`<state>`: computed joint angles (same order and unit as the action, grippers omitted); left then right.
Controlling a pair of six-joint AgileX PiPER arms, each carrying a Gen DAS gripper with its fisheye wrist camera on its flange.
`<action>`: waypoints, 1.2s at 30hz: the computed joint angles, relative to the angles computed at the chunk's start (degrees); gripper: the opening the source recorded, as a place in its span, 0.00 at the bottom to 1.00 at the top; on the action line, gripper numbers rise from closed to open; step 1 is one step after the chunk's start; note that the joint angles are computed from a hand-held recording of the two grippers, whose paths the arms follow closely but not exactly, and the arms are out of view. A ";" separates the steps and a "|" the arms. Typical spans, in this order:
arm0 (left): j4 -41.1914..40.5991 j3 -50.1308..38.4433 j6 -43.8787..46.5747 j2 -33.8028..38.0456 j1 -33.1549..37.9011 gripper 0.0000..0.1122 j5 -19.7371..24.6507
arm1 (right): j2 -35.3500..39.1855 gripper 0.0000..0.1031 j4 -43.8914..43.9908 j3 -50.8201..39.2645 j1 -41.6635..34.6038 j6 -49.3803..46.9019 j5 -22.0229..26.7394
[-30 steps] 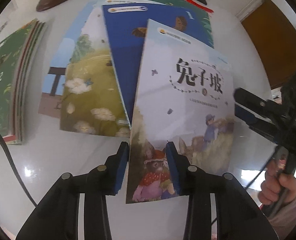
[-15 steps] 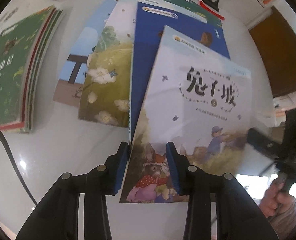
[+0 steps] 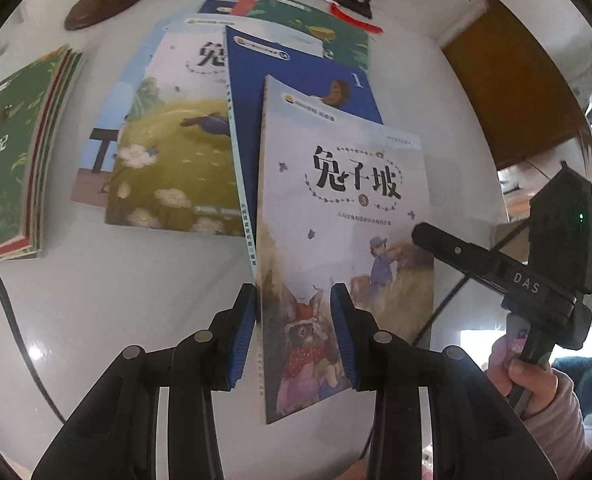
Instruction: Organize books
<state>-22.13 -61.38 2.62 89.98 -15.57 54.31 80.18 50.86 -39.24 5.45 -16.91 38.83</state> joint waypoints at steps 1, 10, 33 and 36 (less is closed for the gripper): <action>-0.14 -0.64 -0.22 0.65 -0.19 0.30 0.63 | -0.31 0.41 -1.86 -0.31 0.65 1.92 -0.36; -4.54 -2.33 2.98 6.62 -1.63 0.30 2.67 | -3.25 0.52 -6.71 -0.49 3.41 7.85 1.96; 6.89 1.29 -4.23 6.55 2.81 0.24 -5.81 | 7.00 0.19 13.63 0.20 3.63 -12.58 2.67; 0.57 4.39 3.52 3.09 8.19 0.24 -5.68 | 5.72 0.16 6.66 -1.09 7.16 -7.20 -1.03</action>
<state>-21.55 -56.98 6.14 93.07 -7.38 48.63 85.90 57.52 -40.34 12.61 -24.10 37.81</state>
